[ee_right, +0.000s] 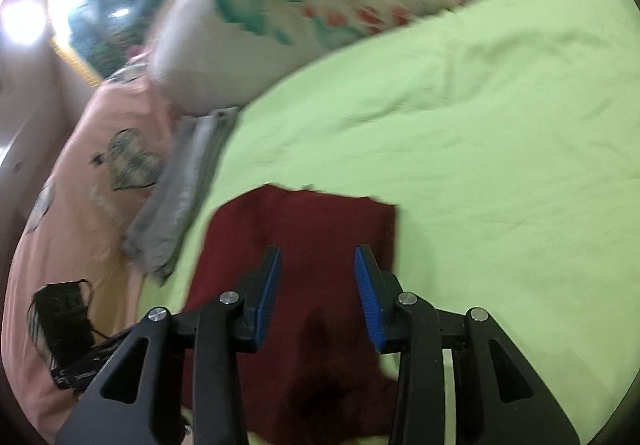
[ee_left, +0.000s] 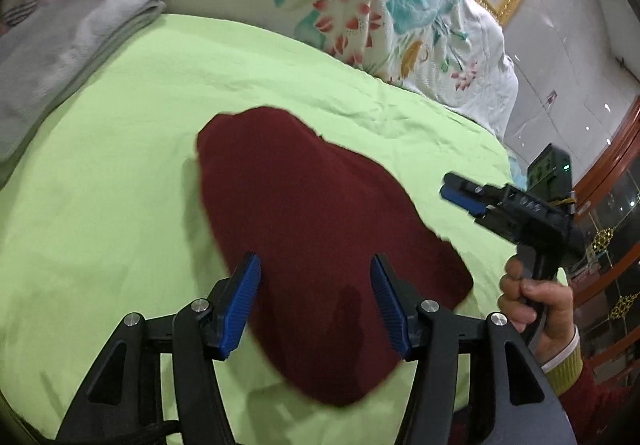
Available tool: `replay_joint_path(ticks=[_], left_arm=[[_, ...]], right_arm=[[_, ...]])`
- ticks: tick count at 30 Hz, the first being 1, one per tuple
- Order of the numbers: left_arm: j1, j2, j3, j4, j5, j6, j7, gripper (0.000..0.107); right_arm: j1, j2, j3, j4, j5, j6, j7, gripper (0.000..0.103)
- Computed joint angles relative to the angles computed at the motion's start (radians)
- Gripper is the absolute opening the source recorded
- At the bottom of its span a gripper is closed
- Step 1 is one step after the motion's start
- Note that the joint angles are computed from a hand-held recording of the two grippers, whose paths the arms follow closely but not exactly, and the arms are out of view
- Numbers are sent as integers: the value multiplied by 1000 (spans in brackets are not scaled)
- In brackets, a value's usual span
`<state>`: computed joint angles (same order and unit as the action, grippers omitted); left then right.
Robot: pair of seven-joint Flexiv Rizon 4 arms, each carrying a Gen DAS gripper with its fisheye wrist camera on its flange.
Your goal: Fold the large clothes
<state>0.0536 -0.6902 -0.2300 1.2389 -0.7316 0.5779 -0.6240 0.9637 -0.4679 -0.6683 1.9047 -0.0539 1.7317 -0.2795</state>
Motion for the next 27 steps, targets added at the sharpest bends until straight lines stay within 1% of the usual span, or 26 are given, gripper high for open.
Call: replay_joint_path(ticks=[2, 3, 4, 5, 7, 9, 10, 12, 15, 16, 18, 20, 22, 24, 25, 26, 27], left_arm=[[16, 46, 5, 79, -23, 28, 24, 58], [28, 65, 6, 109, -39, 28, 38, 58], [33, 76, 4, 128, -56, 25, 46, 58], [48, 86, -5, 144, -82, 2, 67, 58], [54, 95, -11, 154, -115, -33, 95, 58], [42, 120, 0, 181, -116, -38, 126, 58], [31, 137, 9, 203, -113, -17, 147, 58], [0, 182, 30, 280, -110, 77, 201, 60], [-35, 216, 54, 366, -100, 184, 220, 63], [-51, 220, 63, 388, -88, 235, 212, 63], [-86, 211, 84, 407, -28, 334, 168, 63], [-121, 190, 102, 416, 38, 462, 103, 65], [-110, 180, 85, 409, 52, 482, 52, 65], [-116, 174, 87, 413, 74, 545, -22, 64], [-123, 173, 92, 420, 96, 583, -57, 63], [-138, 168, 110, 425, 131, 617, -111, 60], [-140, 165, 120, 425, 156, 613, -153, 57]], right_arm=[[10, 3, 19, -3, -4, 37, -26, 39], [-6, 0, 50, -16, 0, 45, -41, 39], [-45, -6, 113, -36, 0, 63, -60, 39], [-88, -14, 180, -59, 1, 75, -75, 39], [-150, -36, 274, -100, -5, 84, -98, 39], [-160, -46, 304, -124, 9, 55, -125, 39], [-161, -50, 313, -130, 12, 41, -126, 39], [-157, -53, 319, -126, 24, 55, -122, 39], [-134, -44, 304, -104, 40, 54, -127, 39], [-131, -44, 302, -101, 41, 46, -127, 39], [-139, -47, 309, -98, 41, 30, -120, 39], [-153, -53, 323, -96, 38, 16, -102, 39], [-165, -63, 336, -95, 35, 20, -84, 39], [-150, -68, 315, -88, 35, 27, -73, 37], [-144, -72, 307, -86, 36, 28, -68, 36], [-142, -76, 303, -87, 37, 30, -65, 34], [-141, -80, 301, -85, 41, 32, -60, 31]])
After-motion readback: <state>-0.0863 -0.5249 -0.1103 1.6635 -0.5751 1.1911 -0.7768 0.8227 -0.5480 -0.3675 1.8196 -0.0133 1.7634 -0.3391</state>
